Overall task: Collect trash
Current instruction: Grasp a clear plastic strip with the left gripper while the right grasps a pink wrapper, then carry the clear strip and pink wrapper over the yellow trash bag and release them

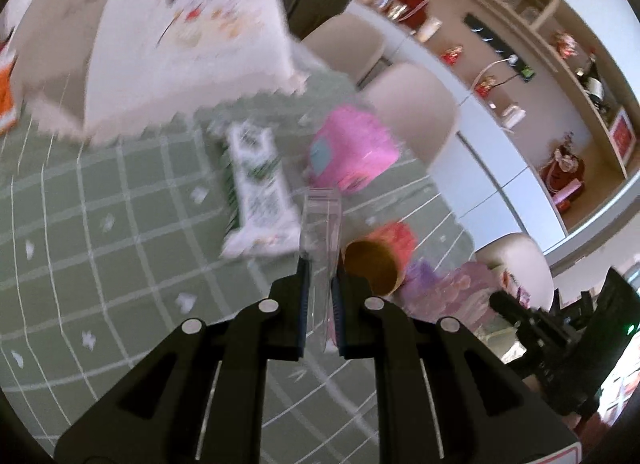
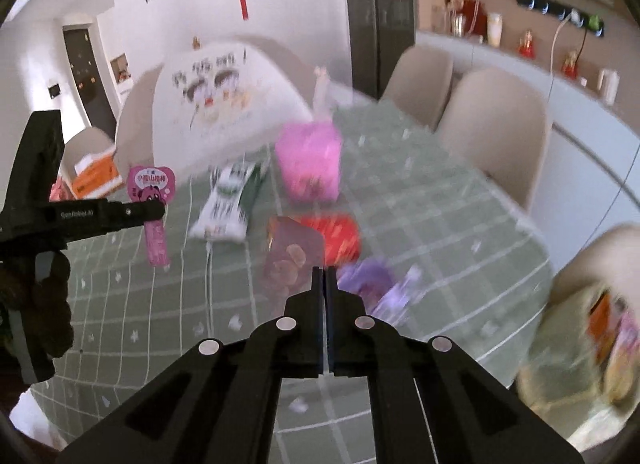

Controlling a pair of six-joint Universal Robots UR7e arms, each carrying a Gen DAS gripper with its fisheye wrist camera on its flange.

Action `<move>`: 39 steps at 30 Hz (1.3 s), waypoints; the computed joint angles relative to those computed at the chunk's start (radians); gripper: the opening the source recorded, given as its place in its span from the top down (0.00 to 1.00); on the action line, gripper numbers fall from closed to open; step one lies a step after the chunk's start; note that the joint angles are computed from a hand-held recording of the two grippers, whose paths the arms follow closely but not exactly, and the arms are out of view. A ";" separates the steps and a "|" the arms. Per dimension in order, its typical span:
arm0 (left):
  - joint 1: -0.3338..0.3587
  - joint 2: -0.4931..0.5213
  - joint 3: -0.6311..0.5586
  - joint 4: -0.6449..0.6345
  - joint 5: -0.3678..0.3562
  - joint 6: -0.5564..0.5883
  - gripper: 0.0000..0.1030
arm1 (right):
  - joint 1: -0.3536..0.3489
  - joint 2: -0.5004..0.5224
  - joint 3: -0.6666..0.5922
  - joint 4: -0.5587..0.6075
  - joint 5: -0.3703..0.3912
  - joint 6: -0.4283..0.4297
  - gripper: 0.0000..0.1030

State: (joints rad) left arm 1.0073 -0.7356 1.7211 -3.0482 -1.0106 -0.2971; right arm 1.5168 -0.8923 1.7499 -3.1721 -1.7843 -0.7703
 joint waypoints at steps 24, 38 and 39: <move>-0.289 0.375 -0.474 0.048 0.067 0.163 0.91 | -0.244 -0.393 0.037 0.034 0.337 -0.097 0.96; -0.333 0.671 -0.865 0.317 -0.084 0.064 0.91 | -0.477 -0.490 -0.041 0.102 0.452 -0.053 0.96; -0.331 0.690 -0.895 0.340 -0.102 0.058 0.91 | -0.488 -0.493 -0.045 0.105 0.458 -0.049 0.96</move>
State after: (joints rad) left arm 0.6766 -0.0453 0.8263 -2.7078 -1.1126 -0.2389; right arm 1.0288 -1.3850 1.7050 -3.0668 -1.3263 -0.8193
